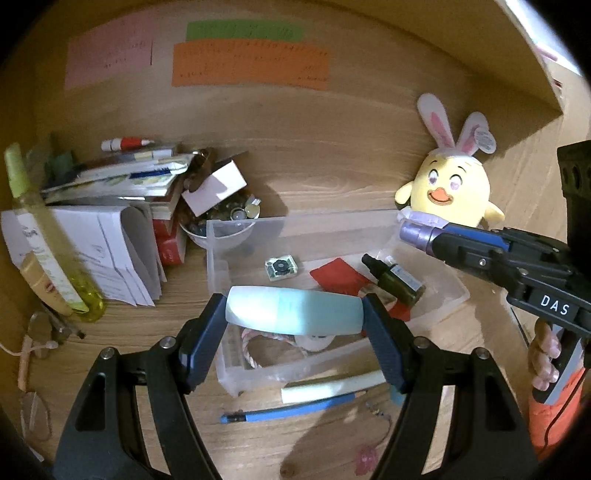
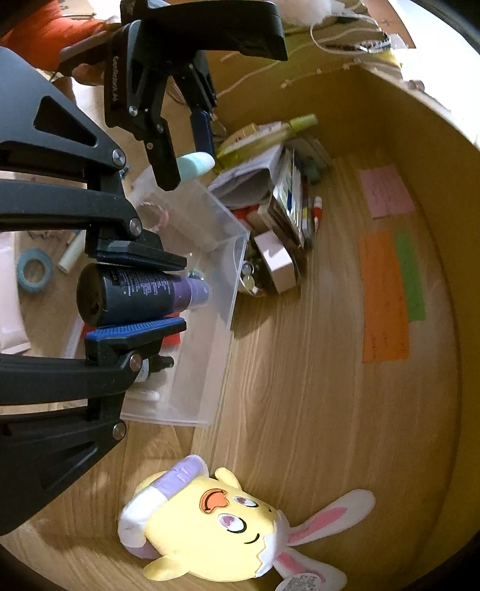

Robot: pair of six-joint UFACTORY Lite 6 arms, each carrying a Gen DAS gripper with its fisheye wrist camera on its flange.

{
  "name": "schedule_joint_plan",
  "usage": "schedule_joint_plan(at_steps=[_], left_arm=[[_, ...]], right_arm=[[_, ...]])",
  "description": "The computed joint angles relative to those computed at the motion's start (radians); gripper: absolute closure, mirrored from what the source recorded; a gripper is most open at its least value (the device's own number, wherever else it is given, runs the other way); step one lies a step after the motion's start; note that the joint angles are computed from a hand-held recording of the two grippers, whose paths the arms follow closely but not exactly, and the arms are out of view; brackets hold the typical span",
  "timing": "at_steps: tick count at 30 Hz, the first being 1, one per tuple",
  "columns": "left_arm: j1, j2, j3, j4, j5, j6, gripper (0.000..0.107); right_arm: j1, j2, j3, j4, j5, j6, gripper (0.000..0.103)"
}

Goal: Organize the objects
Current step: 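Lower the spray bottle into the bin with the right tool while the left tool releases the teal cylinder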

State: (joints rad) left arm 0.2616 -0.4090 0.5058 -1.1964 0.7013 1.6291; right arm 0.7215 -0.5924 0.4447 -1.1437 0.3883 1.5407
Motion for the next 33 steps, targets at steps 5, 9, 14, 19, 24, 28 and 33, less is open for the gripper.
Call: schedule_joint_plan(at_steps=[5,9,14,19,24,28,33], left_arm=[[-0.069,0.128,0.053,-0.043,-0.093,0.003,0.034],[-0.096,0.208,0.088,-0.068,-0.118,0.011,0.034],[-0.127,0.257,0.103,-0.081,-0.126,0.027,0.034],[-0.184,0.279,0.103,-0.106,-0.189,0.039,0.034],[-0.224,0.285,0.091,-0.14,-0.231,0.069,0.034],[-0.233,0.281,0.084,-0.137,-0.237,0.066,0.034],[-0.22,0.259,0.077,-0.113,-0.221,0.044,0.034]], right_arm=[[-0.102,0.117,0.024,-0.091,-0.102,0.071,0.079],[-0.146,0.202,0.031,-0.239,-0.159,0.221,0.079],[-0.17,0.308,0.042,-0.453,-0.194,0.432,0.079],[-0.189,0.382,0.052,-0.57,-0.195,0.548,0.079],[-0.202,0.413,0.058,-0.604,-0.197,0.575,0.079],[-0.212,0.423,0.062,-0.606,-0.211,0.577,0.079],[-0.211,0.426,0.064,-0.572,-0.205,0.55,0.079]])
